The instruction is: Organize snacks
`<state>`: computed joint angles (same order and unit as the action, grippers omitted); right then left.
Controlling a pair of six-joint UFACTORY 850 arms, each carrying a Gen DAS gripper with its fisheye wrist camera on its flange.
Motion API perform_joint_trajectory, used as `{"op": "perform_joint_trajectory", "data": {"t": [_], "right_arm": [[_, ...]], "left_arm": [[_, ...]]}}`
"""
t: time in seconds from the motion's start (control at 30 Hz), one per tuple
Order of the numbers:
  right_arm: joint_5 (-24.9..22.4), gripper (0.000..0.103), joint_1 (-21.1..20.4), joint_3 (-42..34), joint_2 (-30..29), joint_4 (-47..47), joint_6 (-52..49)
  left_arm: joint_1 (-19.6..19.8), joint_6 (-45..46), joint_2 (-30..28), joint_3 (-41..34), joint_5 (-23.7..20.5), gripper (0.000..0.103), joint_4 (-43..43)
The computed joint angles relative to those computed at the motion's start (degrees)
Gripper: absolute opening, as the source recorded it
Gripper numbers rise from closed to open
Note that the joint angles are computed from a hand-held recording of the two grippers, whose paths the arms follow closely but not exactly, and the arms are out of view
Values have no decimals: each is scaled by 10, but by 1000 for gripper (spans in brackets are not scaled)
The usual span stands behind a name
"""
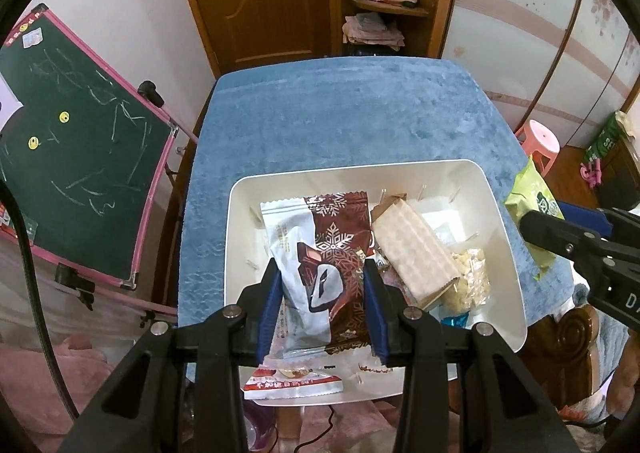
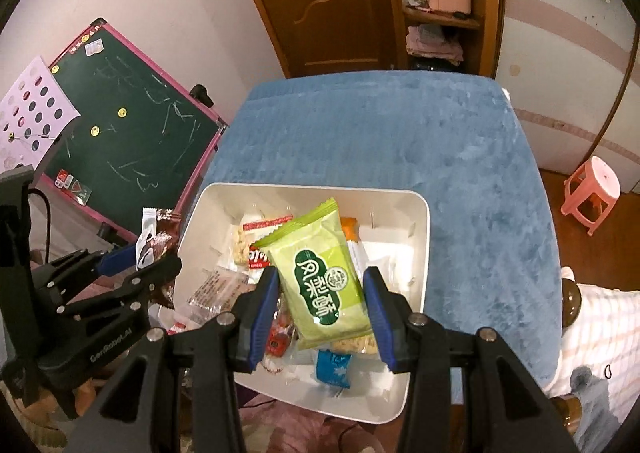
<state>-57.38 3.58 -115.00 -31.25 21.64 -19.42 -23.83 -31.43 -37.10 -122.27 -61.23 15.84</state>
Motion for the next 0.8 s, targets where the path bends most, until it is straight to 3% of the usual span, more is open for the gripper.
{"op": "perform_joint_trajectory", "data": {"t": [0.2,0.23,0.33,0.37,0.47,0.8], "right_arm": [[13,45,8,-16,-9,-25,19],[15,45,10,-18,-10,-30,23],[16,46,11,-24,-14,-26,31],[18,49,12,-23,-13,-24,32],[30,57,12,-16,-6,-23,37],[45,57,16,-18,5,-46,71]], "left_arm": [[2,0,-12,-29,-3,41,8],[3,1,-14,-34,-2,46,7],[4,-13,-11,-36,12,88,12],[2,-24,-2,-25,29,95,25],[-1,-21,5,-21,48,98,34],[0,-16,-25,-84,9,98,18]]}}
